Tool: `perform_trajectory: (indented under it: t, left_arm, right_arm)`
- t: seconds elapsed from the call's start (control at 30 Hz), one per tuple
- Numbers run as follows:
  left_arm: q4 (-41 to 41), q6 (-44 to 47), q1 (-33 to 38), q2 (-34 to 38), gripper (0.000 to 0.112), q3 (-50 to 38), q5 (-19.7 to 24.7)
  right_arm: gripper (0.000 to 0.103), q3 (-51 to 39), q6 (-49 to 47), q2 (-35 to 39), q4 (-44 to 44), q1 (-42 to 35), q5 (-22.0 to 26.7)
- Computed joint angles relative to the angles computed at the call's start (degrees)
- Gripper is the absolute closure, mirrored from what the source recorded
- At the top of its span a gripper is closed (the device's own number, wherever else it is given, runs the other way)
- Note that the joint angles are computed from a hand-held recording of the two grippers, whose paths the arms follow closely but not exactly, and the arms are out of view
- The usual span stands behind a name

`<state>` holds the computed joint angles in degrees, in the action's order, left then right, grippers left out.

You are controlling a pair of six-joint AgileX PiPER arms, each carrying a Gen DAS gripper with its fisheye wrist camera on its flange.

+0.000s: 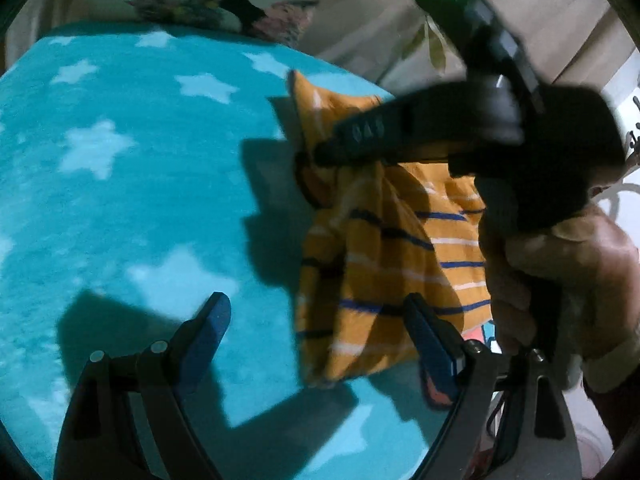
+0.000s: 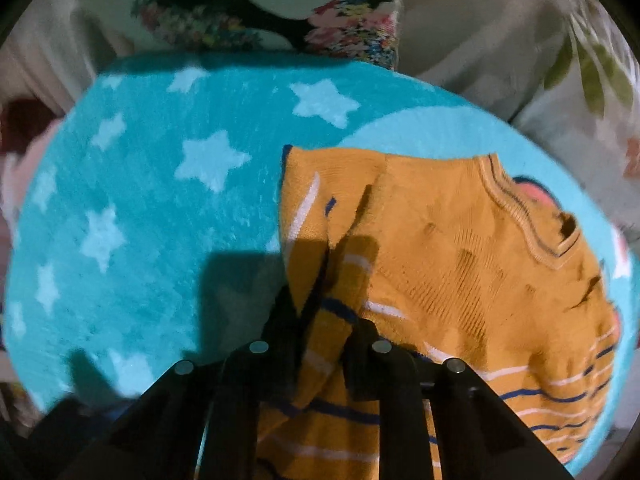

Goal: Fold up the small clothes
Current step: 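Grasp the sweater's striped side edge with the right gripper, then lift the side edge with the right gripper and fold it over the body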

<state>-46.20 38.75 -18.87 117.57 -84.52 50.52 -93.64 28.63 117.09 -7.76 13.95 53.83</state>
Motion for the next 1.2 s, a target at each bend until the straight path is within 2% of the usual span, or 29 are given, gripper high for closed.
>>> perform_trajectory:
  t: [0.03, 0.07, 0.13, 0.17, 0.3, 0.4, 0.5, 0.6, 0.67, 0.77, 0.87, 0.93, 1.0, 1.07, 1.13, 1.2]
  left_arm:
    - [0.73, -1.48, -1.07, 0.38, 0.051, -0.79, 0.05]
    - [1.75, -3.35, -2.13, 1.35, 0.083, -2.58, 1.41]
    - [2.99, -7.03, -3.75, 2.08, 0.103, -4.21, 2.08]
    - [3.02, -8.52, -4.44, 1.45, 0.104, -3.86, 1.3]
    - [1.65, -13.11, -7.81, -2.65, 0.104, -2.43, -0.76]
    - [3.15, -19.23, -13.29, -5.68, 0.104, -3.08, -2.71]
    - [8.2, -27.21, -20.86, -6.31, 0.104, -6.85, -5.03]
    - [12.92, -35.71, -28.86, -2.04, 0.104, -16.49, -4.41]
    - [15.69, -39.35, -32.65, 1.09, 0.104, -22.41, -3.09]
    - [21.71, -45.46, -39.3, 6.62, 0.104, -31.99, -0.05]
    - [22.41, -48.28, -42.45, 12.2, 0.104, -41.27, 5.69]
    - [24.64, -49.52, -44.12, 12.54, 0.104, -42.73, 7.2]
    - [28.27, -51.35, -45.67, 12.38, 0.1, -43.98, 8.92]
    - [31.92, -55.33, -46.52, 11.86, 0.078, -44.65, 10.2]
    - [35.19, -59.46, -46.05, 10.74, 0.064, -43.86, 10.61]
    - [39.22, -64.45, -45.53, 7.11, 0.06, -38.01, 8.14]
  right_arm:
    - [0.086, 1.64, -1.44, -1.12, 2.19, -1.07, -1.89]
    - [0.087, 3.0, -2.83, -2.06, 4.08, -1.97, -3.3]
    - [0.088, 6.39, -7.48, -4.57, 9.76, -4.46, -6.49]
    - [0.089, 7.84, -9.95, -5.67, 12.37, -5.66, -7.7]
    - [0.09, 16.54, -24.93, -13.35, 27.46, -12.48, -11.82]
    - [0.09, 22.2, -38.45, -19.51, 39.4, -19.75, -10.88]
    - [0.09, 26.23, -49.4, -24.77, 47.14, -28.51, -7.27]
    - [0.09, 29.16, -61.31, -28.19, 53.78, -42.73, -0.04]
    - [0.09, 30.01, -66.57, -28.83, 55.0, -51.48, 4.0]
    - [0.09, 30.01, -73.37, -25.76, 54.89, -63.74, 8.47]
    - [0.091, 30.06, -77.45, -20.65, 53.56, -70.7, 7.55]
    - [0.091, 28.16, -78.76, -16.25, 53.45, -72.92, 7.88]
    - [0.09, 27.32, -80.56, -12.71, 54.78, -74.65, 9.37]
    - [0.089, 25.98, -81.14, -10.86, 56.05, -76.05, 11.72]
    - [0.086, 24.57, -81.51, -10.5, 55.74, -77.42, 13.57]
    - [0.082, 23.89, -81.26, -12.28, 53.88, -78.23, 14.95]
